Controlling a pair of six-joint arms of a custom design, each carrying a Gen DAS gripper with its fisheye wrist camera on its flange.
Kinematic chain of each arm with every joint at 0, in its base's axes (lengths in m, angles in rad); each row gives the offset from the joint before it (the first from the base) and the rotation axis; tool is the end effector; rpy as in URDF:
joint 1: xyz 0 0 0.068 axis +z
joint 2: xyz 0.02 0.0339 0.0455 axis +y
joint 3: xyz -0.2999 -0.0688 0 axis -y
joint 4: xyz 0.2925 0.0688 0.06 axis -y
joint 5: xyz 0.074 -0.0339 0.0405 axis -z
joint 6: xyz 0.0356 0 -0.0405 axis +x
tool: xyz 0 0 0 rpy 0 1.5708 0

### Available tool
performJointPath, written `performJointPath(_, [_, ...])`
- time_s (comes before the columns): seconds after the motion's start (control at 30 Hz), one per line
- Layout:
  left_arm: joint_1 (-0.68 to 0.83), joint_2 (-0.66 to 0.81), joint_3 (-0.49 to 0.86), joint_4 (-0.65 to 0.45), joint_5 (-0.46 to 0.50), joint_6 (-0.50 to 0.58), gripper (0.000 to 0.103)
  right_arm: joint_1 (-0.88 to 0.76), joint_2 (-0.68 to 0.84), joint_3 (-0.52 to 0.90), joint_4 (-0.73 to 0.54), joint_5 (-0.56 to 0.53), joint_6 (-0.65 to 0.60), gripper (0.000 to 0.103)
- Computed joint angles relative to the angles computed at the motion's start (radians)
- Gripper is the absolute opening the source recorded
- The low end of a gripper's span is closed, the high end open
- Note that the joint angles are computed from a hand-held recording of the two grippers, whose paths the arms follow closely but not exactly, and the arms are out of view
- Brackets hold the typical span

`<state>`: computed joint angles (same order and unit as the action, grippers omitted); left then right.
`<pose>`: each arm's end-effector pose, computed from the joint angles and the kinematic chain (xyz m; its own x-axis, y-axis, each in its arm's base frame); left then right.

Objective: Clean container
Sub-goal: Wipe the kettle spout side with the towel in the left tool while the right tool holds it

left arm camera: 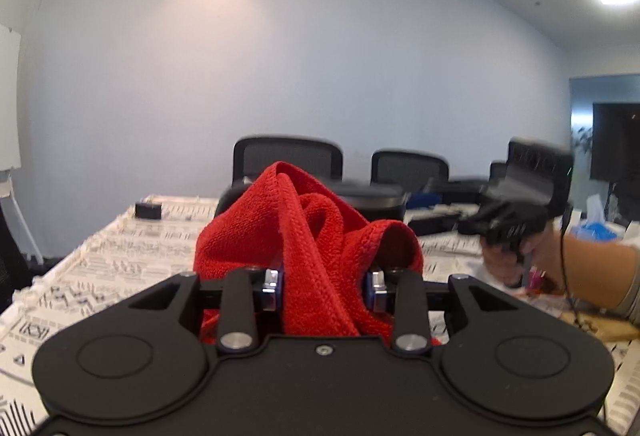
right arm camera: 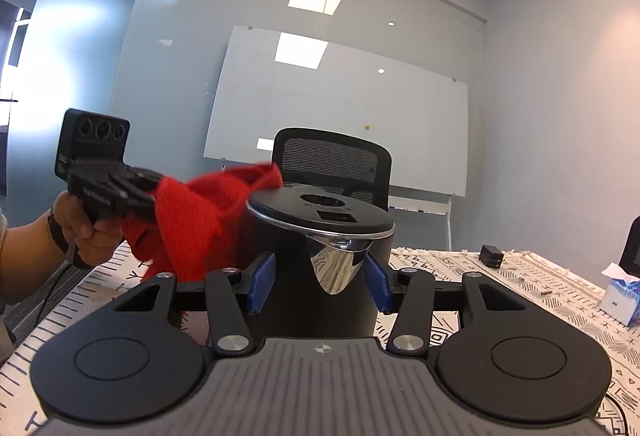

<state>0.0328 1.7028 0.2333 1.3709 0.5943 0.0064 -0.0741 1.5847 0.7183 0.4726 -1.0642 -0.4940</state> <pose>0.2523 -0.0117 0.1157 -0.0950 0.0022 -0.9955 0.5304 0.8464 -0.0487 0.3450 0.0056 0.1943 0.0279 -0.2328 -0.9721 -0.8588 0.4921 -0.1425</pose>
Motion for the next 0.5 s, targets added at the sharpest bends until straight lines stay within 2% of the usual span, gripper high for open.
performJointPath(0.17, [-0.026, 0.128, 0.021, 0.07, -0.04, 0.014, 0.039, 0.011, -0.005, 0.003, -0.009, 0.017, 0.01, 0.044])
performJointPath(0.27, [-0.012, 0.197, 0.046, 0.085, -0.034, -0.019, 0.038, 0.011, -0.023, -0.02, 0.006, 0.04, 0.029, 0.037])
performJointPath(0.33, [-0.011, 0.185, 0.047, 0.099, -0.029, -0.033, 0.038, 0.009, -0.035, -0.044, 0.031, 0.058, 0.047, 0.03])
performJointPath(0.4, [-0.022, 0.155, 0.027, 0.119, -0.032, -0.038, 0.038, 0.008, -0.041, -0.074, 0.09, 0.078, 0.082, 0.019])
performJointPath(0.5, [-0.039, 0.086, 0.004, 0.1, -0.04, -0.022, 0.038, 0.012, -0.049, -0.106, 0.156, 0.109, 0.124, 0.017])
